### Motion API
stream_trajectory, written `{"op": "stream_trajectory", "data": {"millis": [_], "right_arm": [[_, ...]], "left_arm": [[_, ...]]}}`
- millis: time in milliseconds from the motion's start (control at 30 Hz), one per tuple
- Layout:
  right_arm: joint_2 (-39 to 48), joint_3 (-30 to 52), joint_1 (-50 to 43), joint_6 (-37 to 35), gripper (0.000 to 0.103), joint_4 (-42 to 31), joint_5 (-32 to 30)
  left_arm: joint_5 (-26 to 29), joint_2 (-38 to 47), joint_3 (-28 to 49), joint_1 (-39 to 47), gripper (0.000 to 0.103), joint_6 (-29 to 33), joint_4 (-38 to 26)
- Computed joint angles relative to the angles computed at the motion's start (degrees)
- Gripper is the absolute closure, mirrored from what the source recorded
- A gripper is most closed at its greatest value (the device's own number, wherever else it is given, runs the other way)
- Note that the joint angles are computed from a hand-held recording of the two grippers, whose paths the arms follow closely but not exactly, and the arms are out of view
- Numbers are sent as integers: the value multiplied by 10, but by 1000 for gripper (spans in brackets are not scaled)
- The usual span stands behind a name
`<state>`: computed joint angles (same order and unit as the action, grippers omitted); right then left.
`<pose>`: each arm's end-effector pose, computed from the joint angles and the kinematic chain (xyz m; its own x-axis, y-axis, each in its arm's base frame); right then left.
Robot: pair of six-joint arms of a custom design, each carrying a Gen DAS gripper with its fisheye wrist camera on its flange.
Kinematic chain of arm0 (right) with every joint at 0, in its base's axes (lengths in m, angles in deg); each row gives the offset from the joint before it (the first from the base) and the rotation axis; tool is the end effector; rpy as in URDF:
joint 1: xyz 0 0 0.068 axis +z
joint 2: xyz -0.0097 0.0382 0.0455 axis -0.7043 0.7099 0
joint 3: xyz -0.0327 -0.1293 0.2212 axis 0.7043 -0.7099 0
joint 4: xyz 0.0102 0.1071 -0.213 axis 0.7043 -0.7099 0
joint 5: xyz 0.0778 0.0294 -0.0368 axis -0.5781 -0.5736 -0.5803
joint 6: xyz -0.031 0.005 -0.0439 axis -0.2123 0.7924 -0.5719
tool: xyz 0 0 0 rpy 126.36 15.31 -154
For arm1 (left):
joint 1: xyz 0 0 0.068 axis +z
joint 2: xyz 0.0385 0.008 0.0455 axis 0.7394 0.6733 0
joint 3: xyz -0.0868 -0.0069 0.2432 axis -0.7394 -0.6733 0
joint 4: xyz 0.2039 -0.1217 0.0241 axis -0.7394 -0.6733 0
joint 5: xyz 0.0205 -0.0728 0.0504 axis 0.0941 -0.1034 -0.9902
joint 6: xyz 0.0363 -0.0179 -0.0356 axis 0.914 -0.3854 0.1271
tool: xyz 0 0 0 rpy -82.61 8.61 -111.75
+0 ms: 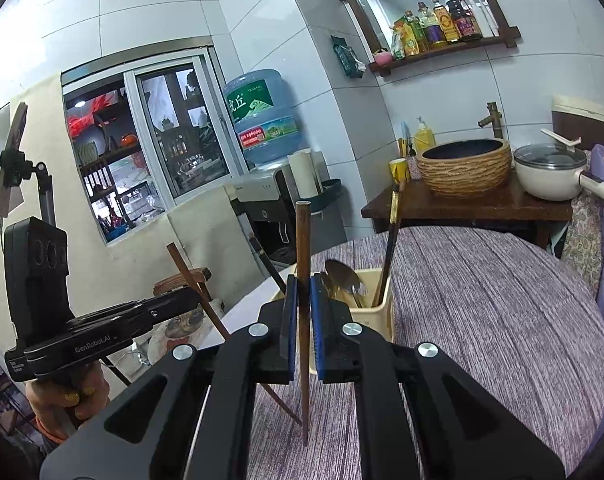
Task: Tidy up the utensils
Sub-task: 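Lower both brown chopsticks into the basket and open both tools, then reach the right tool to the last brown chopstick and grasp it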
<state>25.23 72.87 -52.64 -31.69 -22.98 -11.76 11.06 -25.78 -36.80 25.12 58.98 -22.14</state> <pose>0.3062 -0.0120 0.2334 -0.4297 0.0073 -0.9030 -0.6915 0.6404 0.3342 0.1806 -0.0661 0.2434 -0.4284 -0.1644 -0.8885 0.0401 0.9789 -0.2004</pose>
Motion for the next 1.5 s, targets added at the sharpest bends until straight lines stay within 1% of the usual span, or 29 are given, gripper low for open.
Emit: {"op": "stream_trajectory", "data": {"millis": [100, 200, 267, 333, 367, 467, 533, 567, 600, 667, 733, 767, 833, 900, 967, 1067, 1100, 1167, 1200, 1233, 1267, 1300, 1367, 1433, 1467, 1500], "right_arm": [[1, 34, 10, 12, 95, -8, 8], [3, 80, 24, 40, 95, -8, 23], [8, 116, 31, 57, 95, -11, 31], [15, 154, 42, 77, 95, -4, 53], [19, 170, 46, 83, 95, -3, 63], [42, 221, 62, 98, 95, 0, 105], [57, 237, 75, 96, 95, 7, 134], [66, 233, 86, 89, 95, 28, 163], [78, 237, 94, 83, 95, 32, 177], [107, 242, 105, 79, 95, 25, 191], [121, 216, 111, 78, 95, 57, 206], [128, 213, 115, 72, 95, 55, 210], [154, 223, 125, 61, 95, 41, 220], [175, 235, 136, 50, 95, 26, 237], [196, 250, 142, 44, 95, 3, 240], [211, 239, 146, 40, 95, 21, 248], [214, 235, 147, 36, 95, 24, 249], [213, 218, 148, 31, 90, 43, 256], [207, 202, 148, 31, 79, 60, 265], [201, 190, 148, 29, 64, 72, 271], [192, 173, 145, 27, 59, 89, 272], [182, 155, 143, 25, 59, 107, 273], [157, 119, 144, 10, 59, 134, 287], [134, 91, 144, -5, 57, 142, 292], [122, 75, 143, -11, 56, 142, 286], [111, 63, 143, -19, 52, 134, 279]], "left_arm": [[26, 11, 39, 25, 97, 13, -15], [18, 26, 96, 36, 97, 35, -31], [31, 38, 131, 54, 97, 46, -41], [34, 61, 177, 71, 97, 54, -47], [32, 72, 195, 77, 102, 58, -47], [39, 107, 238, 99, 102, 66, -40], [19, 136, 252, 102, 102, 76, -20], [13, 144, 250, 105, 102, 76, -9], [14, 163, 250, 113, 102, 72, 6], [43, 183, 233, 136, 102, 52, 26], [47, 193, 196, 145, 102, 44, 57], [51, 197, 172, 148, 102, 32, 73], [81, 200, 126, 162, 102, 4, 106], [84, 206, 98, 164, 102, -4, 122], [89, 210, 79, 168, 102, -9, 131], [111, 205, 59, 183, 101, -16, 136], [121, 201, 48, 192, 99, -27, 145], [134, 202, 42, 203, 79, -39, 149], [134, 203, 40, 205, 76, -42, 146], [133, 203, 39, 206, 74, -39, 144], [128, 199, 35, 204, 72, -37, 142], [120, 192, 29, 202, 69, -35, 140], [108, 174, 13, 201, 54, -35, 141], [99, 160, -1, 198, 52, -35, 139], [94, 150, -8, 195, 49, -33, 132], [90, 147, -13, 194, 47, -32, 130]]}}
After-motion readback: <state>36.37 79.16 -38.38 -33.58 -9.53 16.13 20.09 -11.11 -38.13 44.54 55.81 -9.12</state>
